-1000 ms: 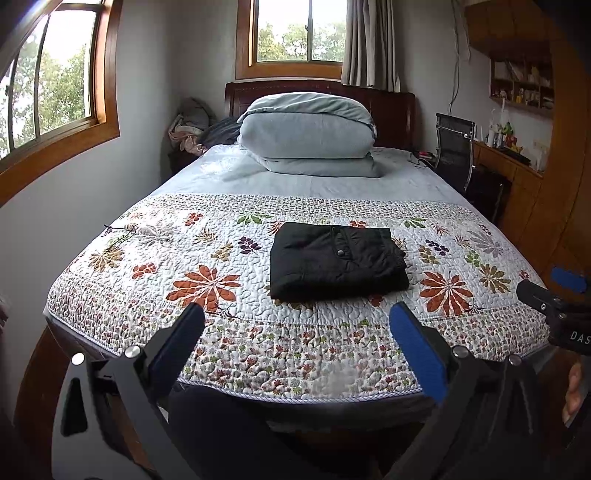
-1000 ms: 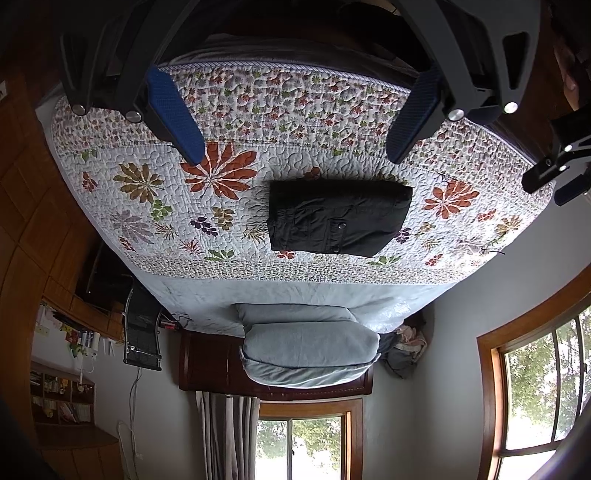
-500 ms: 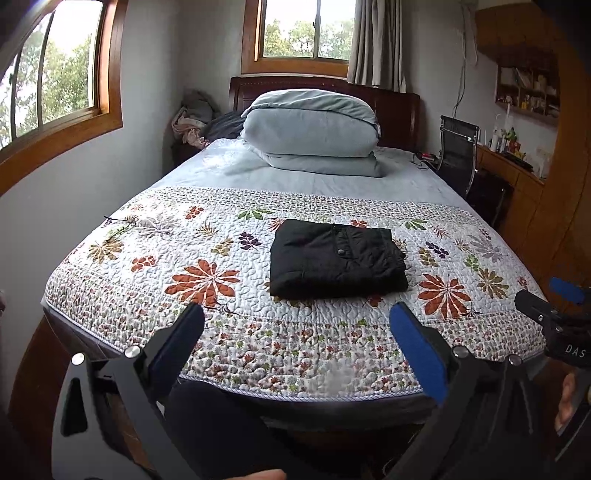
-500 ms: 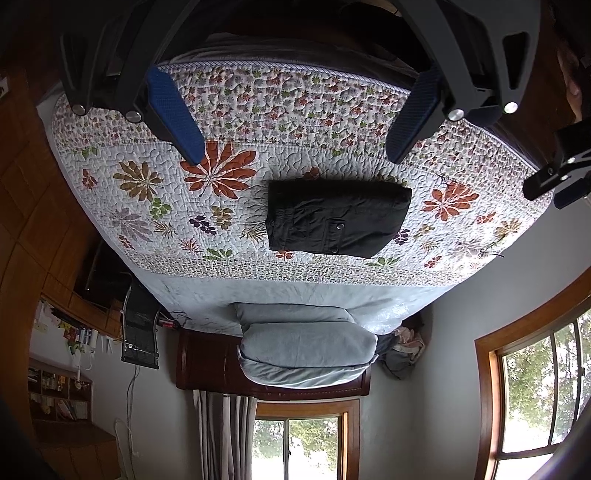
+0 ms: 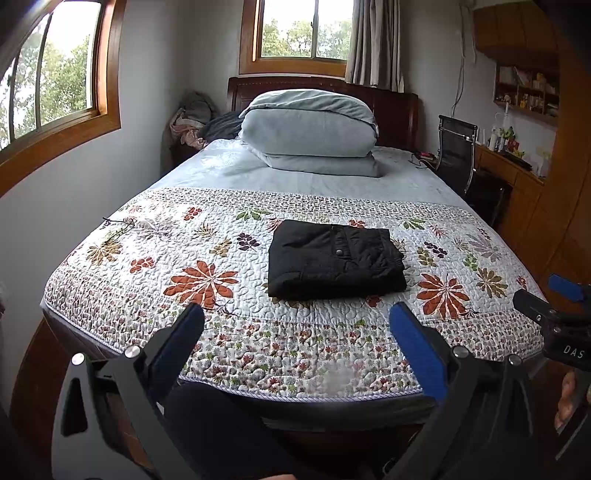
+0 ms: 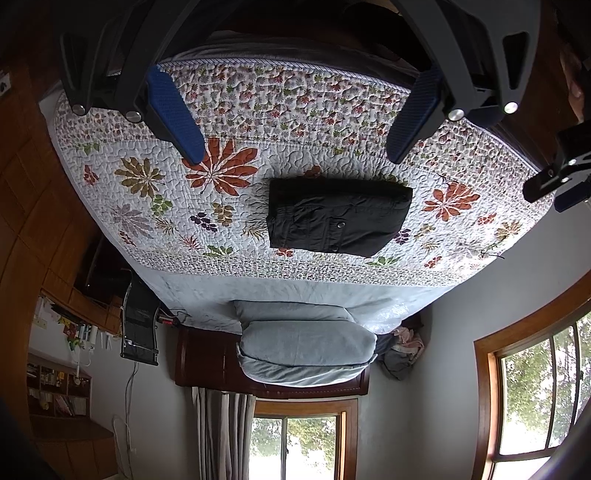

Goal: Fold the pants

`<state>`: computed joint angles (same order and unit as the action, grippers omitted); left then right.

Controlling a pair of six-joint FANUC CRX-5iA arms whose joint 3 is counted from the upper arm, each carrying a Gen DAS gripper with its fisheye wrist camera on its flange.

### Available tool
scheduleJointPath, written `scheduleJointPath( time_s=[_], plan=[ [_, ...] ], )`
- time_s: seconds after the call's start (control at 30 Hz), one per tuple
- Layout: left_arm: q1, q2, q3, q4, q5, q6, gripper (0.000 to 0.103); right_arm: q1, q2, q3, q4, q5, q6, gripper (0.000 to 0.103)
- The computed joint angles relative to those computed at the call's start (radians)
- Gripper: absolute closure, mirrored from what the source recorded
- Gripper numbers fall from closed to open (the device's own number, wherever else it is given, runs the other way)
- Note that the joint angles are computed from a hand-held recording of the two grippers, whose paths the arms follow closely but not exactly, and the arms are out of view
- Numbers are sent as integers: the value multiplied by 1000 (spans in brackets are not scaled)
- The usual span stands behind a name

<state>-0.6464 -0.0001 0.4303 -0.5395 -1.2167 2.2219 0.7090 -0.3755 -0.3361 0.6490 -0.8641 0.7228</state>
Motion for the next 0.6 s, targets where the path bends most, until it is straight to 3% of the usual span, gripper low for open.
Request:
scheduleJointPath(
  time_s=[0.4,0.5,0.6],
  plan=[
    [13,-4,-5,14,7,3,3,0,-3,-2,-6,-1,9,4],
    [38,-9,-19,60,23,-9,3,0,-2,0,-7,-4,11,4],
    [9,-2,-3,6,-4,7,3,0,-2,0,-7,-2,10,4]
  ],
)
